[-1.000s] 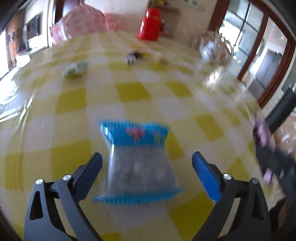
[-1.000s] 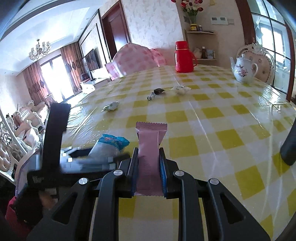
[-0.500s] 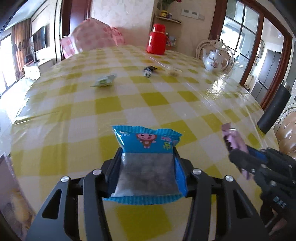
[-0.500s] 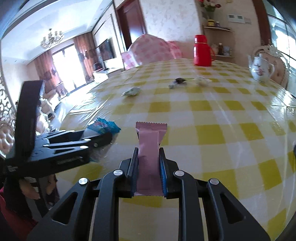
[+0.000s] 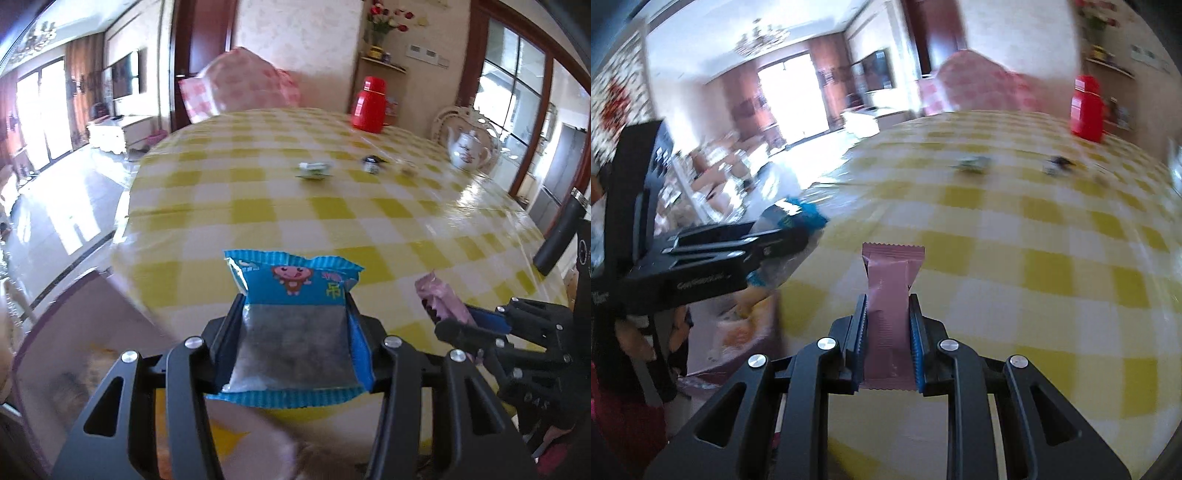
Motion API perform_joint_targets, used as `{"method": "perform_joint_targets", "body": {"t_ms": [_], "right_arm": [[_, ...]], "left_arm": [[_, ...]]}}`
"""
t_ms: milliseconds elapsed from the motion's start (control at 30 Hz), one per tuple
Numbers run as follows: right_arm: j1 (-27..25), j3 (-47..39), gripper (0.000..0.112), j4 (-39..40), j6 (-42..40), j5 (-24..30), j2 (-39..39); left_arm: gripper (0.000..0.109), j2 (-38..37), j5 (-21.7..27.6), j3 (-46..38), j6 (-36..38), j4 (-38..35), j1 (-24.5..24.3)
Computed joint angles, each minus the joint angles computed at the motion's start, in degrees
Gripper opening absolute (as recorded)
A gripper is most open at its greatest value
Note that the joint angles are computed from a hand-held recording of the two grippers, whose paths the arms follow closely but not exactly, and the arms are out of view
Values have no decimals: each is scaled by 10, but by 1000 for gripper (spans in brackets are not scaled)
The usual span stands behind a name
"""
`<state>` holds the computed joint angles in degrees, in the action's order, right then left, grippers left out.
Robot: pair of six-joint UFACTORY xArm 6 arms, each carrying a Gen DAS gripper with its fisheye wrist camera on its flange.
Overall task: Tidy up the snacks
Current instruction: 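Lift and carry both snacks toward the lavender bin, then open both tools over the bin to drop the snacks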
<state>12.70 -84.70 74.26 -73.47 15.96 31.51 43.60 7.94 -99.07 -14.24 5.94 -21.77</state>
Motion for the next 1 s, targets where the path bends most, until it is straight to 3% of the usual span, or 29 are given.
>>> {"method": "perform_joint_targets", "body": {"t_ms": [333,433,500,533,567,600,633,667,800,1000], "right_arm": [[83,-71,21,-153,84,44,42],[103,-96,22,-188,103,48,63],[109,-129,25,-172,90,63,85],[110,-148,28,-156,80,73,98],[109,-170,36,-157,85,84,113],[109,-185,61,-166,105,84,125],[108,-186,69,-159,109,80,127],[105,-184,69,-146,102,82,126],[91,-145,69,-106,63,63,95],[41,-88,69,-6,-21,37,45]], "left_arm": [[51,-89,-14,116,-265,264,105],[51,-100,-8,130,-296,284,126],[53,-104,0,132,-357,334,137],[53,-106,10,130,-414,384,144],[64,-109,19,128,-464,425,151],[80,-113,25,128,-507,460,156],[84,-120,22,132,-565,512,163],[86,-127,21,136,-605,551,168],[97,-138,21,141,-668,608,176],[101,-118,-9,128,-573,504,160]]}}
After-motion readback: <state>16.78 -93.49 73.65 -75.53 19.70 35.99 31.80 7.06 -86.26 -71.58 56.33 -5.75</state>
